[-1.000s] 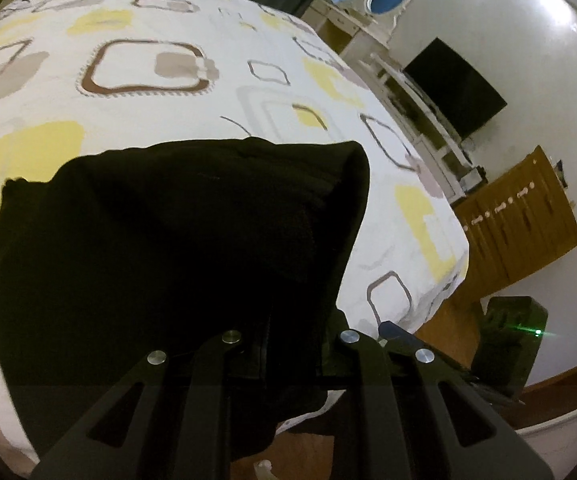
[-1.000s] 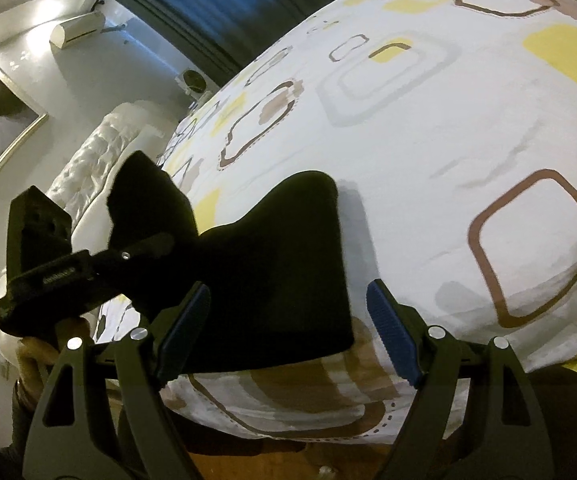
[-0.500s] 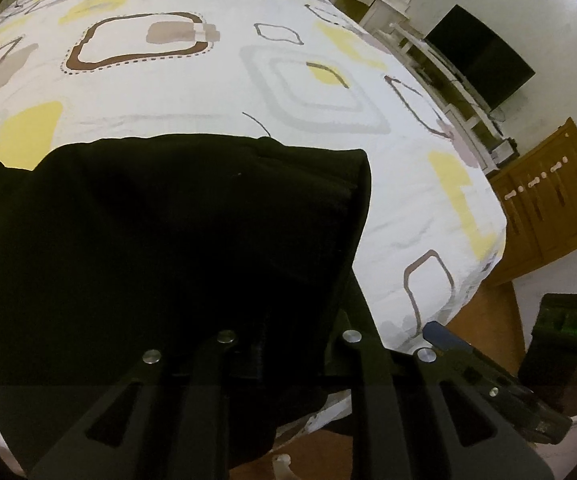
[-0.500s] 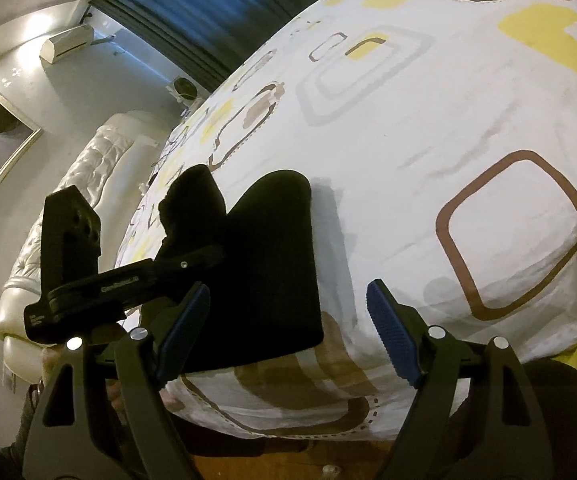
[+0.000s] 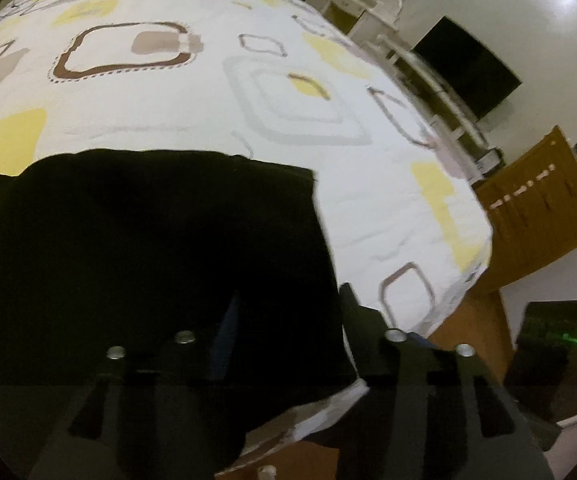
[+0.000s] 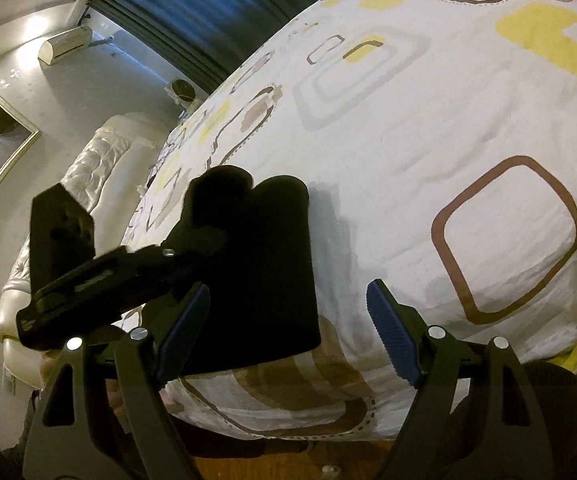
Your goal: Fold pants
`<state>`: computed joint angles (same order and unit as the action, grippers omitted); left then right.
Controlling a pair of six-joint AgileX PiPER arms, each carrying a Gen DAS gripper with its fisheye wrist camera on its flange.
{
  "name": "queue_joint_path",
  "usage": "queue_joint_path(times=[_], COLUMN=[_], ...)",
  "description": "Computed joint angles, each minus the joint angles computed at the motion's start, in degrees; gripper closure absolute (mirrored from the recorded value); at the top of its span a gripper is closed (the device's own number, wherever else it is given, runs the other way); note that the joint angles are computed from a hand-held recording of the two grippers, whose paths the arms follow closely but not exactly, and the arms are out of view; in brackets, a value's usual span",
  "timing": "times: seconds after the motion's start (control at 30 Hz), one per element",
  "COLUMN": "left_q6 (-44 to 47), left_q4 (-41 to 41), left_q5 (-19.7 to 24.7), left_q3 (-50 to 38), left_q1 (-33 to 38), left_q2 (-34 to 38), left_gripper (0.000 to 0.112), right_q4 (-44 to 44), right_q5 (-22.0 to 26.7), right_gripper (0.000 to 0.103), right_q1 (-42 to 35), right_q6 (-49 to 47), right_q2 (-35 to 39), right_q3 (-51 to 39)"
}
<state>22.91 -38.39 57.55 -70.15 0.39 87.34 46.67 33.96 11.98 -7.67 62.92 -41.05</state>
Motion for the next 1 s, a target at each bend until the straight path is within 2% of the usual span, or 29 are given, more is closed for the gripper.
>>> queue_joint_path(times=[0.1,0.23,0.37,0.53,0.77,0.83,0.9,0.93,1.0], left_q6=[1.4,4.0,7.3,12.1,16.5,17.6,18.5,18.8,19.3], left_q4=[-2.9,-4.6,-2.8,0.3,-1.9,-2.8,-3.5,-3.7,-3.8], left_q5=[0.9,1.7,0.3,-2.6,-1.4,-1.3,-1.4,-1.5,-1.4], left_q3=[0.5,1.9,3.7,6.4,7.6,8.2,8.6,8.7,9.0], left_q1=[2.2,7.1,13.5,22.3,33.4,35.7,37.3,37.8,38.7], left_q2=[-2.2,-6.0,-9.6,-11.1,-7.5,-6.9,-6.1,-5.5,-4.9], left_gripper=[0.039,0.032,0.029,0.028,0.028,0.028,0.028,0.028,0.028], right_q4=[0.5,-0.7,0.7,-10.6,-27.0,-30.6,-34.4,-34.9,-35.4], right_q5=[0.7,1.3,2.7,2.0,5.7,6.5,6.8,7.0,7.5], right_gripper=[0.022,0.022,0.022,0.022,0.022,0.027,0.044,0.047,0.065], right_q1=[-0.3,1.5,3.8,10.4,17.3,18.4,19.3,19.4,19.0], right_q6=[-0.8,0.2,-1.0,8.8,23.1,25.9,29.2,29.8,29.9], right_q2=[0.5,2.9,8.4,14.9,23.5,24.5,25.0,25.3,25.7], right_q3=[-1.1,-4.4,-9.2,-17.0,-26.8,-27.9,-28.3,-28.4,-28.5])
